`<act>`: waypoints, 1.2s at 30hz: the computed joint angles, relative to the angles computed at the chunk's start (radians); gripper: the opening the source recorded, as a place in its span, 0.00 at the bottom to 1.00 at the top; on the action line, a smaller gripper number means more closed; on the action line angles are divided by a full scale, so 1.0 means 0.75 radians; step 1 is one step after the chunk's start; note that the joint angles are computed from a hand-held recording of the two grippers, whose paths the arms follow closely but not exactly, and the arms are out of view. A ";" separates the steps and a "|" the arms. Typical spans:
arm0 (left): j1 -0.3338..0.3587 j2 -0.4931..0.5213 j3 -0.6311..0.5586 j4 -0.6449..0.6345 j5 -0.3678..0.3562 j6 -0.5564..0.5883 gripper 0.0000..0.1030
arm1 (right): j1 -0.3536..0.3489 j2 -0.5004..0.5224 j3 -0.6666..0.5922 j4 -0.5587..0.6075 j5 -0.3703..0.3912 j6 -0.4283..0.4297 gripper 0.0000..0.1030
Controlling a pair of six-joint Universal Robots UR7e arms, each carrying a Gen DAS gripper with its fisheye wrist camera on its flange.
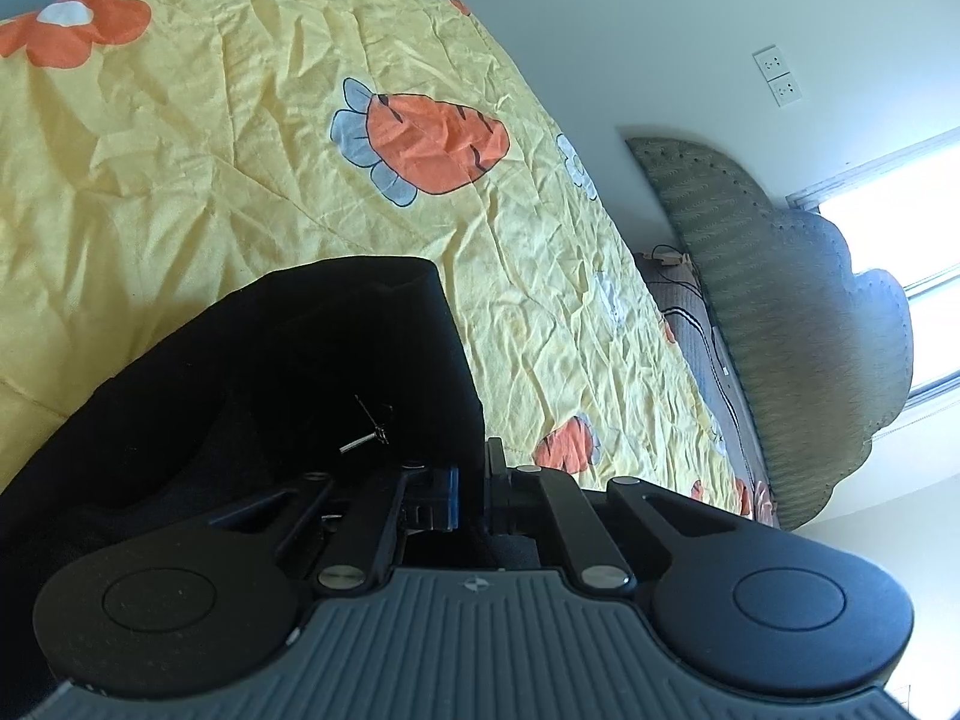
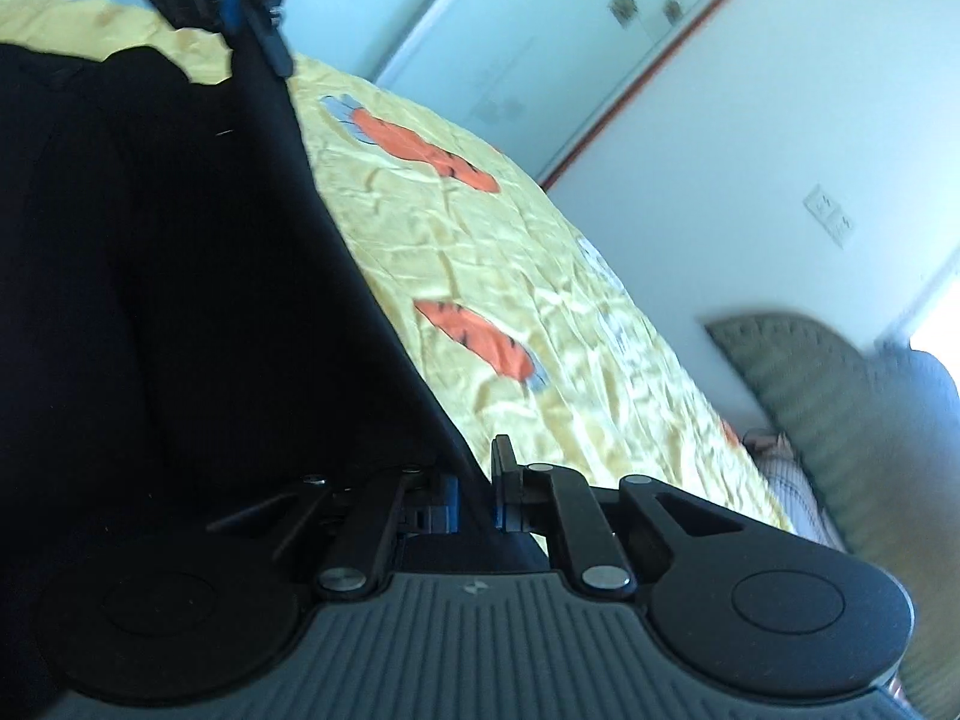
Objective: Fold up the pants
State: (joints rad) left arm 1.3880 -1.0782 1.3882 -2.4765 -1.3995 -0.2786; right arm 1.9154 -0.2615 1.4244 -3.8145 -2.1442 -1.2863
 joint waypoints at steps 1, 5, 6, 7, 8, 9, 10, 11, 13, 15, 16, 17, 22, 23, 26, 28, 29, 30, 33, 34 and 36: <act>-0.003 -0.008 0.014 -0.012 0.011 0.013 0.05 | 0.003 -0.009 0.016 -0.001 0.003 0.008 0.07; -0.013 -0.056 0.078 -0.052 0.045 0.074 0.05 | 0.036 -0.021 0.057 -0.046 -0.001 -0.026 0.05; -0.013 -0.074 0.096 -0.053 0.046 0.091 0.05 | 0.047 -0.027 0.074 -0.059 -0.003 -0.022 0.05; -0.012 -0.092 0.112 -0.050 0.043 0.104 0.05 | 0.059 -0.042 0.098 -0.063 -0.011 -0.008 0.05; -0.009 -0.111 0.126 -0.041 0.034 0.118 0.05 | 0.073 -0.053 0.120 -0.068 -0.020 0.006 0.05; -0.009 -0.131 0.142 -0.032 0.028 0.134 0.05 | 0.086 -0.064 0.142 -0.076 -0.028 0.019 0.05; -0.009 -0.150 0.156 -0.023 0.027 0.149 0.05 | 0.095 -0.077 0.166 -0.080 -0.033 0.028 0.05; -0.010 -0.168 0.170 -0.016 0.025 0.168 0.05 | 0.107 -0.084 0.183 -0.087 -0.043 0.031 0.05; -0.013 -0.206 0.208 -0.017 0.034 0.202 0.05 | 0.127 -0.092 0.218 -0.103 -0.054 0.039 0.05; -0.017 -0.245 0.252 -0.032 0.036 0.239 0.05 | 0.146 -0.100 0.247 -0.103 -0.068 0.060 0.05; -0.019 -0.266 0.275 -0.042 0.035 0.262 0.05 | 0.160 -0.097 0.270 -0.123 -0.080 0.066 0.05; -0.023 -0.285 0.298 -0.050 0.041 0.284 0.05 | 0.169 -0.099 0.285 -0.126 -0.088 0.077 0.05; -0.017 -0.369 0.380 -0.032 0.039 0.332 0.05 | 0.208 -0.100 0.346 -0.113 -0.124 0.156 0.05; -0.013 -0.381 0.391 -0.024 0.040 0.333 0.05 | 0.216 -0.099 0.356 -0.106 -0.130 0.174 0.05; 0.008 -0.411 0.414 0.007 0.037 0.330 0.05 | 0.241 -0.090 0.400 -0.121 -0.151 0.193 0.05; 0.018 -0.424 0.425 0.017 0.041 0.336 0.05 | 0.247 -0.088 0.418 -0.112 -0.148 0.225 0.05; 0.022 -0.430 0.432 0.020 0.045 0.334 0.05 | 0.248 -0.089 0.424 -0.104 -0.145 0.242 0.05; 0.027 -0.435 0.437 0.025 0.045 0.331 0.05 | 0.251 -0.083 0.426 -0.104 -0.147 0.248 0.05; 0.030 -0.446 0.453 0.025 0.056 0.329 0.05 | 0.258 -0.062 0.421 -0.107 -0.169 0.252 0.05; 0.028 -0.450 0.457 0.027 0.062 0.330 0.05 | 0.259 -0.060 0.423 -0.105 -0.170 0.260 0.05; 0.021 -0.464 0.475 0.014 0.075 0.349 0.05 | 0.267 -0.060 0.438 -0.110 -0.175 0.272 0.05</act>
